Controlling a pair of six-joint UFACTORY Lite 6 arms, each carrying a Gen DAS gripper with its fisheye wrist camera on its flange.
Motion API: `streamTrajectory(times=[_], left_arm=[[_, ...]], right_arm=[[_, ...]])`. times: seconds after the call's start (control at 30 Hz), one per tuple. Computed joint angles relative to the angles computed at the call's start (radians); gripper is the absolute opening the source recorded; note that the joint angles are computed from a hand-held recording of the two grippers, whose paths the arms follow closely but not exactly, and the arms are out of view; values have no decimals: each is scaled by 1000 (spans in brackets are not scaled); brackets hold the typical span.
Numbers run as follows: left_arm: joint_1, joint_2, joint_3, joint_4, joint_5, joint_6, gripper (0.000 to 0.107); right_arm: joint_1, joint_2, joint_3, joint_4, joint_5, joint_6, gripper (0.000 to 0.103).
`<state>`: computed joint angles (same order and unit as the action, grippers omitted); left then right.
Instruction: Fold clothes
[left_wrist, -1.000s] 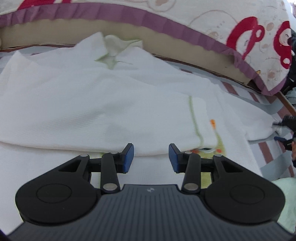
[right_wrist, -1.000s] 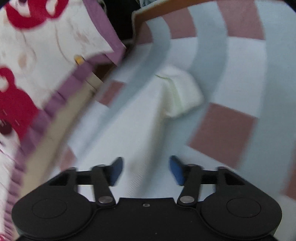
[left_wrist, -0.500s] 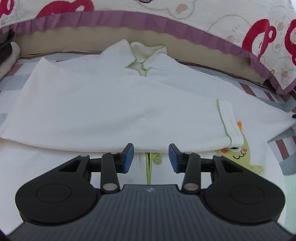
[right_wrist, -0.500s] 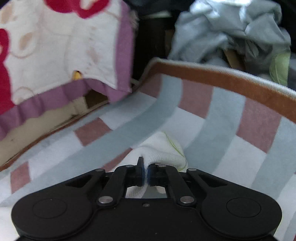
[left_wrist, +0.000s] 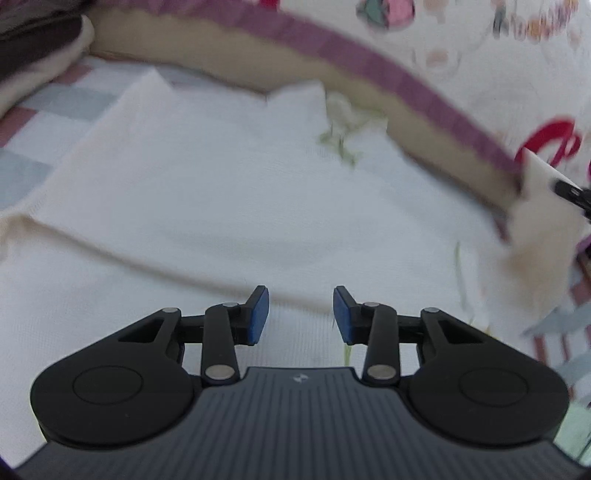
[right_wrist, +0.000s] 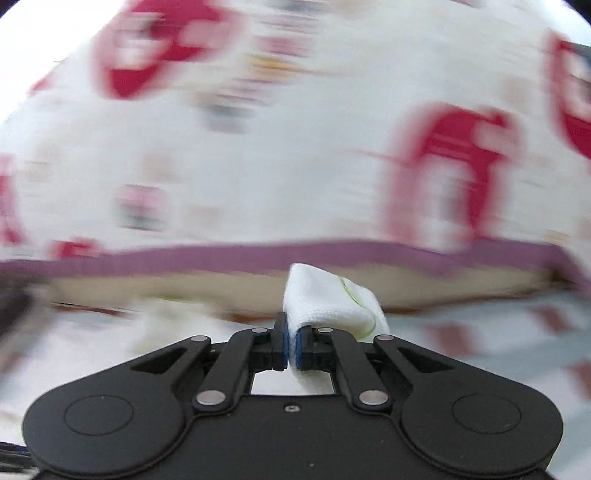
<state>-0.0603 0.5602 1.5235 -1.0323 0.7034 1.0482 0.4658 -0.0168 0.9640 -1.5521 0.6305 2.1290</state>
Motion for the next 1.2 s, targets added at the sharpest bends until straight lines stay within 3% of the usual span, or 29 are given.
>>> streamTrajectory(times=[0.1,0.17,0.2,0.23,0.27,0.37,0.43,0.63,0.77,0.87,0.97,1.03,1.1,1.13,1.17,1.2], left_arm=[[57,-3,32,-55,30,22,40],[96,15,56,-52,49,3,40],[120,26,64,-71,66,-2,40],[146,38,70,-102,89,-10,40],[171,52,78,-131,112,-22,41],[206,62,66,-174,136,11,42],[217,60,49,-189,138,63,45],[168,87,48,-198,108,87,46],[99,113,83,-195,55,153,52],[62,164,152,-143,45,70,54],[64,151,112,-213,61,59,54],[54,121,63,-240,22,108,54],[26,125,73,-207,-27,113,54],[11,137,90,-195,-47,101,54],[-4,150,108,-183,-68,89,54],[-21,167,137,-149,-86,45,54]], right_arm=[[100,273,314,-59,-114,16,6],[144,453,523,82,-156,-166,12],[170,545,625,141,-155,-270,18],[192,597,685,195,-150,-375,32],[214,608,703,268,-105,-480,36],[255,514,561,285,-43,-581,49],[297,428,373,265,74,-582,50],[310,219,-49,313,207,-617,50],[279,119,-195,367,190,-473,51],[265,125,-241,351,178,-318,55],[254,87,-300,331,156,-133,63],[231,46,-357,290,120,2,63],[206,58,-386,178,80,170,58],[203,60,-401,117,70,236,39],[212,65,-407,91,77,273,30],[228,75,-408,78,91,311,30]])
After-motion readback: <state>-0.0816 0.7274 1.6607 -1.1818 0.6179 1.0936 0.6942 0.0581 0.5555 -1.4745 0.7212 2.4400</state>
